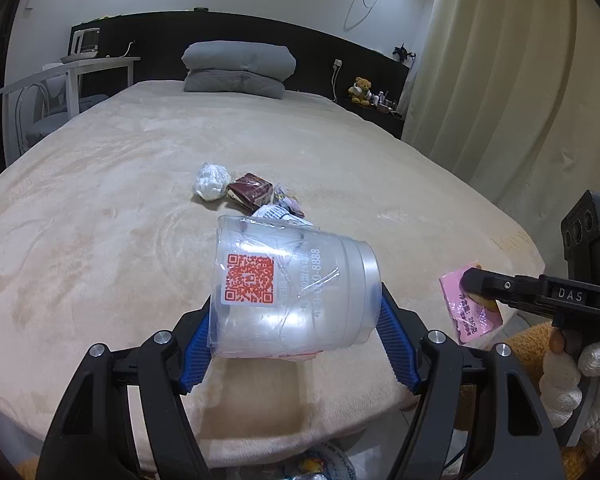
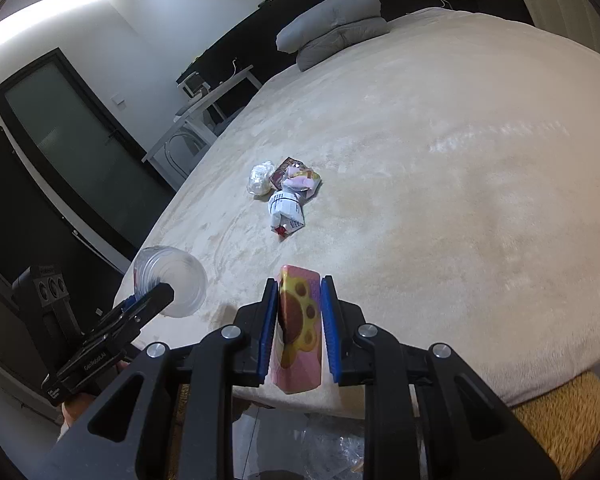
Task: Collect trash
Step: 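Carry the clear cup and pink snack box down over the clear bin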
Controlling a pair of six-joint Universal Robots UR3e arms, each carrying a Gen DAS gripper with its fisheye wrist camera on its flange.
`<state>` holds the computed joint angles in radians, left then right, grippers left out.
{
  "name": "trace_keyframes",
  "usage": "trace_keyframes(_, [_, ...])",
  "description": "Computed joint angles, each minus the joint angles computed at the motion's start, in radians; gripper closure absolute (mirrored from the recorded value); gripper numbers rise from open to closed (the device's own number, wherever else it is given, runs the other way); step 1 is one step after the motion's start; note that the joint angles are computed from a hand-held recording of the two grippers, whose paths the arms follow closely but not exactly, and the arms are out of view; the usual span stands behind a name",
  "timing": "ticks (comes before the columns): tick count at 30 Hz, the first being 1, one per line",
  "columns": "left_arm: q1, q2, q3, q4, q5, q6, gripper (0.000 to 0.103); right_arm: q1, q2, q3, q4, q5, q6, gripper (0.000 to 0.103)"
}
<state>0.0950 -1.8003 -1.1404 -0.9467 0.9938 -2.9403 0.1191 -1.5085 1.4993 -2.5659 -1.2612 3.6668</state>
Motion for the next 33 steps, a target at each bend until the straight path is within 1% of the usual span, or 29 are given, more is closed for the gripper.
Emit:
trace_keyframes(3, [0.015, 0.111, -0.149, 0.034, -0.022, 0.017, 0.033, 0.022, -0.066, 0.089, -0.04, -0.024, 0.024, 0.08])
trace_keyframes(7, [0.036, 0.243, -0.303, 0.039, -0.056, 0.048, 0.033, 0.063, -0.134, 0.177, -0.075, -0.058, 0.047, 0.08])
trace_keyframes(13, [0.072, 0.391, -0.455, 0.002, -0.099, 0.086, 0.033, 0.109, -0.208, 0.273, -0.116, -0.088, 0.071, 0.08])
trace_keyframes(17, [0.082, 0.461, -0.517, -0.035, -0.118, 0.123, 0.033, 0.119, -0.239, 0.316, -0.129, -0.081, 0.076, 0.08])
trace_keyframes(20, [0.107, 0.507, -0.558, -0.086, -0.158, 0.148, 0.033, 0.135, -0.251, 0.337, -0.127, -0.078, 0.075, 0.08])
trace_keyframes(26, [0.147, 0.549, -0.595, -0.187, -0.216, 0.204, 0.033, 0.177, -0.218, 0.335, -0.127, -0.066, 0.069, 0.08])
trace_keyframes(30, [0.159, 0.539, -0.591, -0.259, -0.215, 0.229, 0.033, 0.162, -0.195, 0.334, -0.1, -0.016, 0.07, 0.08])
trace_keyframes(33, [0.153, 0.507, -0.574, -0.307, -0.191, 0.229, 0.033, 0.16, -0.163, 0.316, -0.067, 0.002, 0.068, 0.08])
